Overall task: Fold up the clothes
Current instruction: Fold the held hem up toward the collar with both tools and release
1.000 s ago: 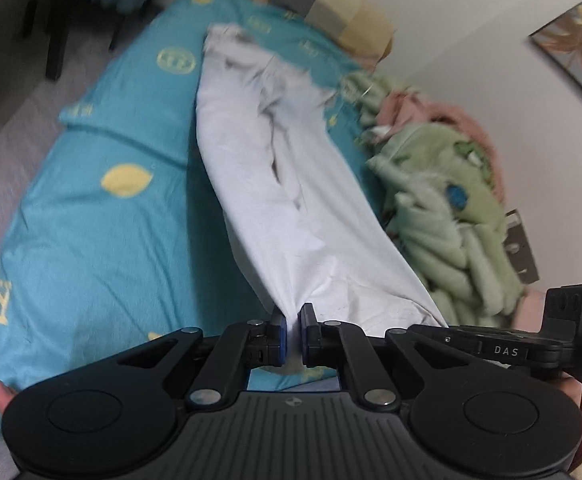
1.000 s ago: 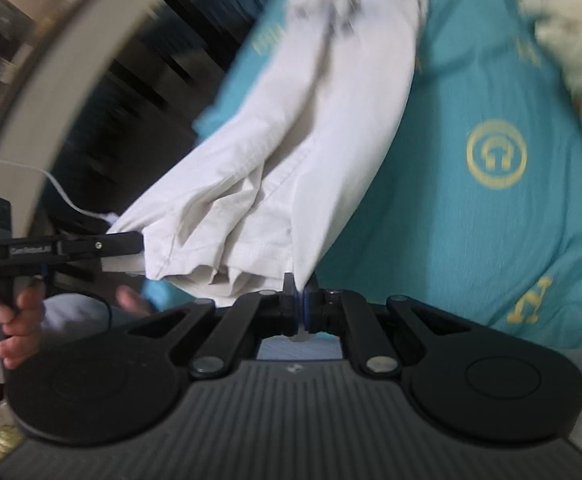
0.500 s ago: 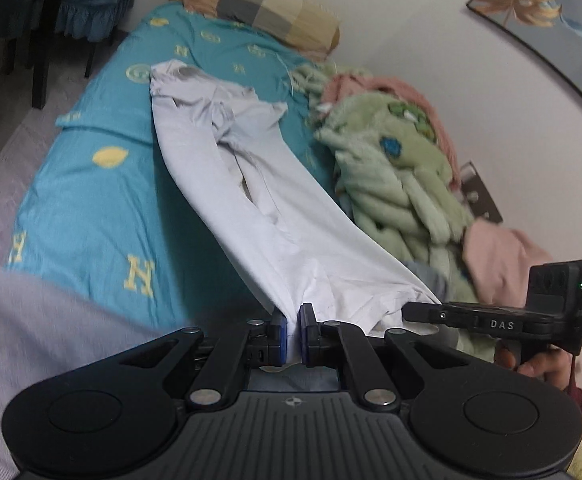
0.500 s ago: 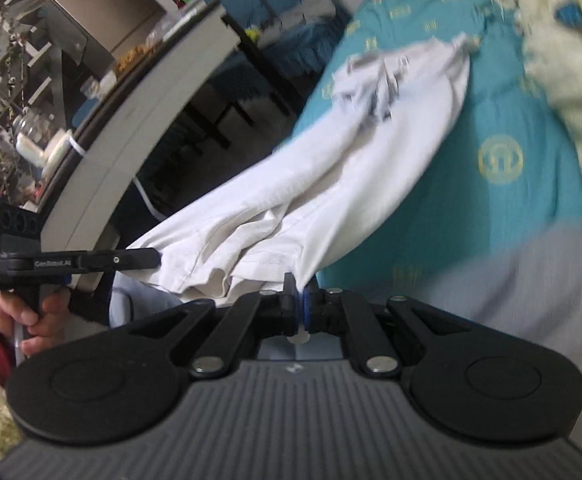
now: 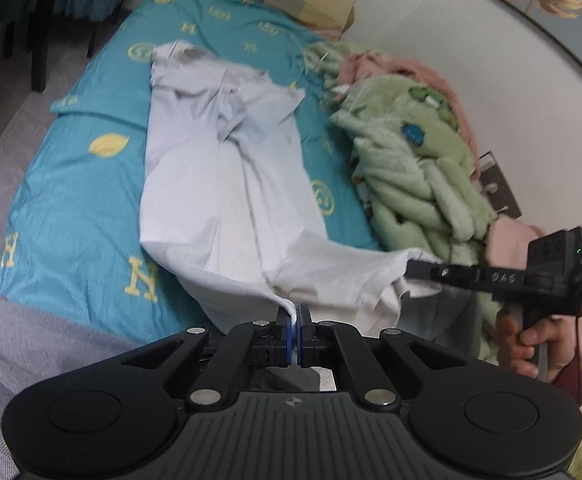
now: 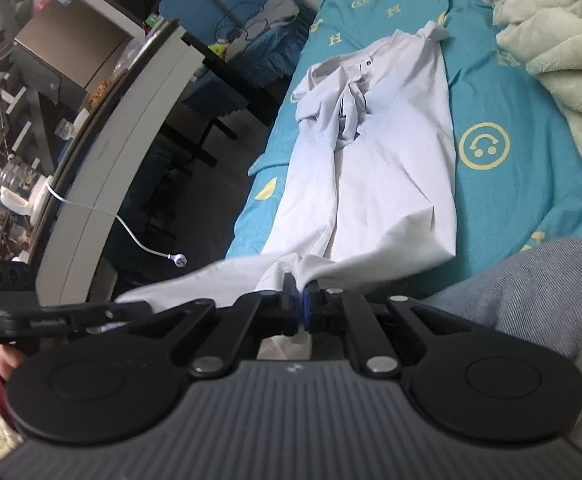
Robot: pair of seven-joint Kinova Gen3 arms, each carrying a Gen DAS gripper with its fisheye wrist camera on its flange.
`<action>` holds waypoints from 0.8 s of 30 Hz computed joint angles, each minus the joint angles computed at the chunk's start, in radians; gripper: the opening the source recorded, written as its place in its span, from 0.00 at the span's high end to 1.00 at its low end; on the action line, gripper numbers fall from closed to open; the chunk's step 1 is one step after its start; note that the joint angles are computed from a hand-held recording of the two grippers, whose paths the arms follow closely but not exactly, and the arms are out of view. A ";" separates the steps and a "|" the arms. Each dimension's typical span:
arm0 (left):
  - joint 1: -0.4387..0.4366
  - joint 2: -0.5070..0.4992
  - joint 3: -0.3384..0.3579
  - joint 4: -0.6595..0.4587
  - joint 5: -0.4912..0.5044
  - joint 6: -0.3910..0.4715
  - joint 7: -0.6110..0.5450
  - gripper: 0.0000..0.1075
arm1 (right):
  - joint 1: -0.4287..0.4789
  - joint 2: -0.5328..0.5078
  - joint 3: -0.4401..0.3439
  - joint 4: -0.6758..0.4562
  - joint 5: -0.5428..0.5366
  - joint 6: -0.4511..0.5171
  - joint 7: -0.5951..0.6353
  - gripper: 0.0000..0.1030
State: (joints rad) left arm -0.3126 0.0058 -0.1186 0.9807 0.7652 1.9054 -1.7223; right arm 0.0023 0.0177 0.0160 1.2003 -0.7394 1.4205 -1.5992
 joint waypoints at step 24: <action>0.139 0.623 0.153 -0.666 -0.262 -0.403 0.334 0.98 | -0.042 0.525 -0.069 -0.517 0.264 -0.219 -0.318 0.94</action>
State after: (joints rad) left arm -0.1738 0.6284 0.0346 0.3150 0.5033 1.5026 -1.3885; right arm -0.0394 0.5424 -0.0527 0.6831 -0.4756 1.2012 -1.9172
